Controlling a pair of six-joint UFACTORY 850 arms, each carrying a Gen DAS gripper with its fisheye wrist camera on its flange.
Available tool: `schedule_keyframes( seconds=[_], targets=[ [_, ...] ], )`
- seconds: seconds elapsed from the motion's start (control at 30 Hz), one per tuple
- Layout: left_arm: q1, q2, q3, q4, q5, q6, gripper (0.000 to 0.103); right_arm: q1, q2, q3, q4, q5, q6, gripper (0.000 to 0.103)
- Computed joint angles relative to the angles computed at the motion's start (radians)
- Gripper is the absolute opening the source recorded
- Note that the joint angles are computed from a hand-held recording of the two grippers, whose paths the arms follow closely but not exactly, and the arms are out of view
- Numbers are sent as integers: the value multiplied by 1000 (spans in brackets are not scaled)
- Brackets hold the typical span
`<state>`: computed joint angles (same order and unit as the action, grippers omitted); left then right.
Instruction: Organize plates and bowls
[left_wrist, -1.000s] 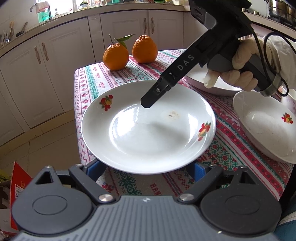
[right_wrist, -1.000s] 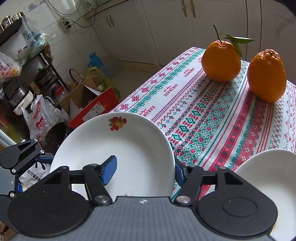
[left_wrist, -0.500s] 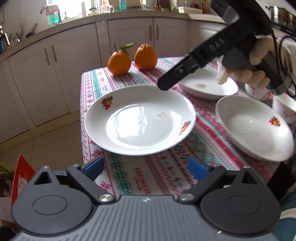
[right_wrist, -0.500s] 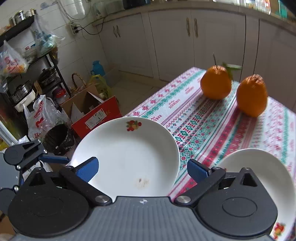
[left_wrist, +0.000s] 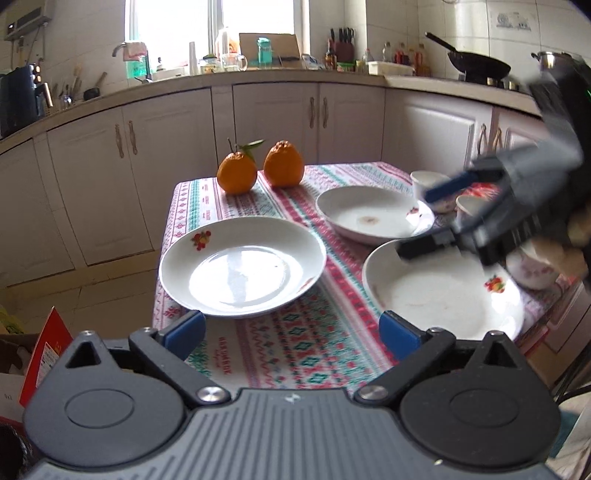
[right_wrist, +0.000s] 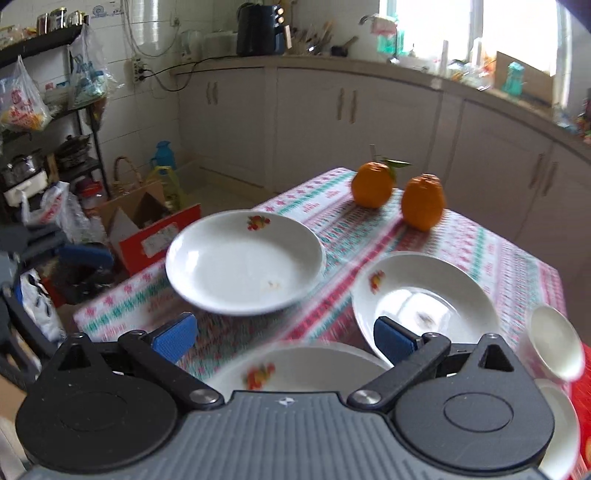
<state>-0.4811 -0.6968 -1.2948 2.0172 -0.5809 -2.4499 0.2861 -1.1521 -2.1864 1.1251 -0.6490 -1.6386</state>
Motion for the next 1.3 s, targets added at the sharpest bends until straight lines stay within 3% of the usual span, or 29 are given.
schedule_keyframes(
  seconds=[0.2,0.5,0.93,1.3],
  targets=[
    [-23,-10,-22,13,-8,-69,100,-42,163,334,280,79,-321,103],
    [-58,-51,-79,-36,5,13,100,-96,250,538,407,86,-475,103],
    [-44,-82,-139,-57,65,99,100,-94,218,540,383,135,-472,103],
    [12,-110,-211,-8,204,200,100,-80,184,487,321,150,-388,103]
  ],
)
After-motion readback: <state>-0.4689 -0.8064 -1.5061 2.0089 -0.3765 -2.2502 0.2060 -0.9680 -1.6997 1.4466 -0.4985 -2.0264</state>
